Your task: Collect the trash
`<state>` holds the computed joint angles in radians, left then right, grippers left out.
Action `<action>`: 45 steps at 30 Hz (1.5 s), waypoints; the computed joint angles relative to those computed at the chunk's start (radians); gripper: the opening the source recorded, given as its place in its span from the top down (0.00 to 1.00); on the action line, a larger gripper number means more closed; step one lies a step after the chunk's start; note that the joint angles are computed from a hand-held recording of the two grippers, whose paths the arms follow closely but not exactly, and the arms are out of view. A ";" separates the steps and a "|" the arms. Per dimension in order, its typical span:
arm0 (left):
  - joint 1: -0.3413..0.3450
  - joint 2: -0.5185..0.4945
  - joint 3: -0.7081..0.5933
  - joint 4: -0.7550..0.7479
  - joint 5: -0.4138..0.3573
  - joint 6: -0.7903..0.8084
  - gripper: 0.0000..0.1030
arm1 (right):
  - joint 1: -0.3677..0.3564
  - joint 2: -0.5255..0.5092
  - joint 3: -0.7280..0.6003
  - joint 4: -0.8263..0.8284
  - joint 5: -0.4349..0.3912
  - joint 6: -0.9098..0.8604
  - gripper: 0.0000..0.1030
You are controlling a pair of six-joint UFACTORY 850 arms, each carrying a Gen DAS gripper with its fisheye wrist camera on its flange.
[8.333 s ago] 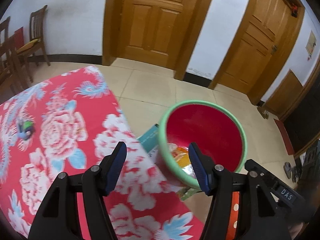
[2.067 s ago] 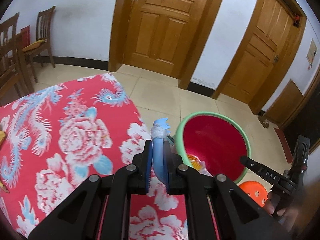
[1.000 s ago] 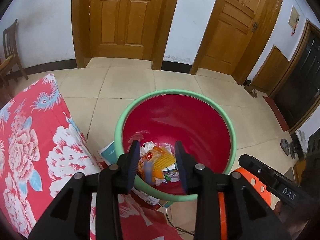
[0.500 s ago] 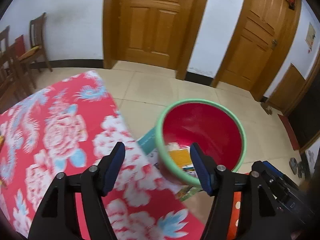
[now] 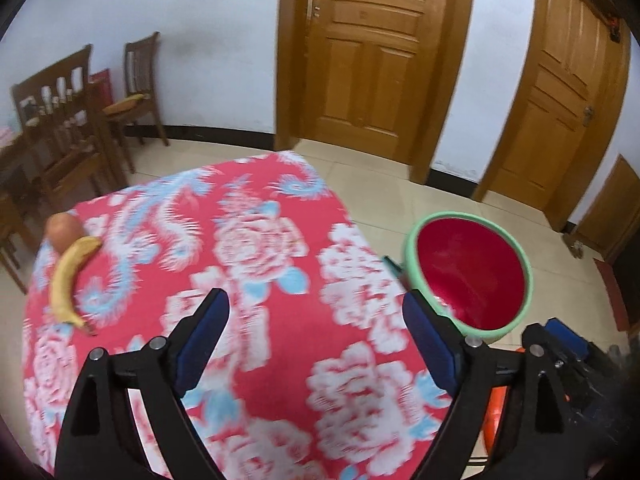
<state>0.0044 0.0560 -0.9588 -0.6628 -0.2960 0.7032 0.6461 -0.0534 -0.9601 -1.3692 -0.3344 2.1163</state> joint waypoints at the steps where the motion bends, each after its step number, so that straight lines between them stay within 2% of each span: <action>1: 0.010 0.011 0.010 0.002 0.008 0.002 0.15 | 0.012 -0.003 -0.004 -0.009 -0.005 0.006 0.20; 10: 0.099 0.089 0.085 -0.030 0.028 0.032 0.11 | 0.097 -0.041 -0.059 -0.014 -0.054 -0.012 0.03; 22: 0.178 0.130 0.135 -0.110 0.009 0.091 0.11 | 0.163 -0.082 -0.092 -0.004 -0.077 -0.024 0.02; 45: 0.193 0.150 0.153 -0.133 0.019 0.112 0.11 | 0.174 -0.087 -0.099 0.009 -0.080 -0.036 0.02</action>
